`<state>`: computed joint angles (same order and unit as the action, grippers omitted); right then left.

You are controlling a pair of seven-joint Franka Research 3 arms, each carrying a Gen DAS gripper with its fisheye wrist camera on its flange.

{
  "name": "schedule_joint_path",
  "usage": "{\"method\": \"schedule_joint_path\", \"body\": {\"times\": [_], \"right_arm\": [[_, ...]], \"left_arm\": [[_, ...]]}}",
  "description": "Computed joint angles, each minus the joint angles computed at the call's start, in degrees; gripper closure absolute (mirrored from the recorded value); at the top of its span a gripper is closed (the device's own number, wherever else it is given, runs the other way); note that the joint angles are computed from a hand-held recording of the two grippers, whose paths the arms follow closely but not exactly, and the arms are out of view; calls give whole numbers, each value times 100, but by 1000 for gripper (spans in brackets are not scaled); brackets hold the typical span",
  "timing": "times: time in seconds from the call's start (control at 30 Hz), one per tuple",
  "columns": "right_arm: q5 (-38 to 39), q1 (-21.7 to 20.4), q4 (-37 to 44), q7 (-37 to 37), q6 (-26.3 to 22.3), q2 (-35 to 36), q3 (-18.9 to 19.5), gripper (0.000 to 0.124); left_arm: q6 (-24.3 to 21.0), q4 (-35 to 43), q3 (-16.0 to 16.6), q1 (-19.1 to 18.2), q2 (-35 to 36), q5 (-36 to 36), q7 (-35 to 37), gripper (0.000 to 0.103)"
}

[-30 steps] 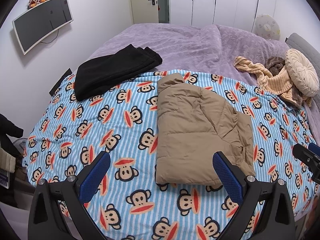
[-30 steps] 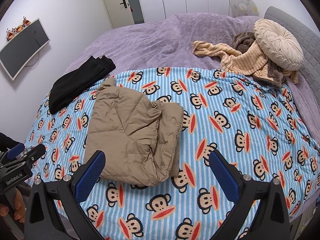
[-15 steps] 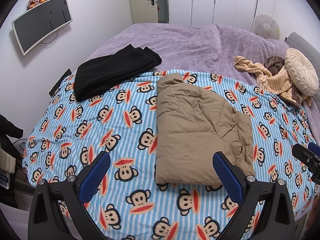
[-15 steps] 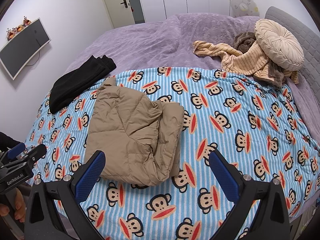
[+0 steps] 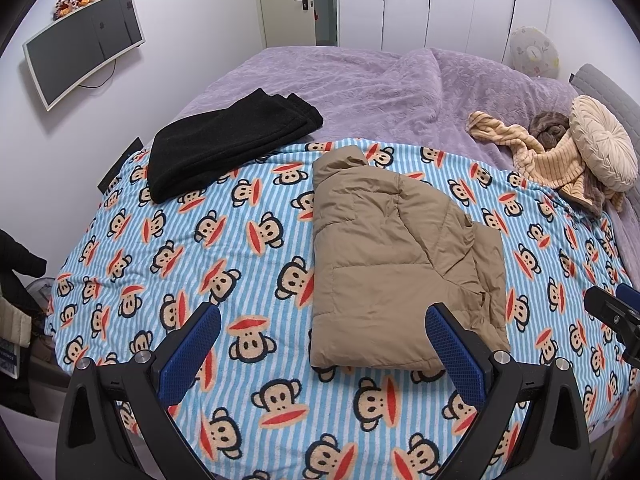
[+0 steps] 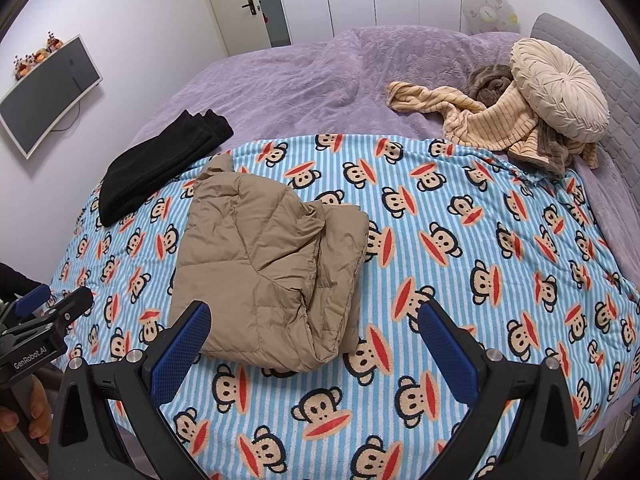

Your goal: Fold large clothes

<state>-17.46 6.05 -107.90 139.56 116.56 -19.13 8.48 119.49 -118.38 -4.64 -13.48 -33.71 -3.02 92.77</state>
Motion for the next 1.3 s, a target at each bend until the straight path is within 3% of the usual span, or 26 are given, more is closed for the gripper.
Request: {"method": "schedule_joint_path", "body": {"times": [1.3], "right_arm": [[55,9,-29,-45,34,7,-11,21]], "left_arm": [[138,-55,24,38,-35,17,36,1]]}}
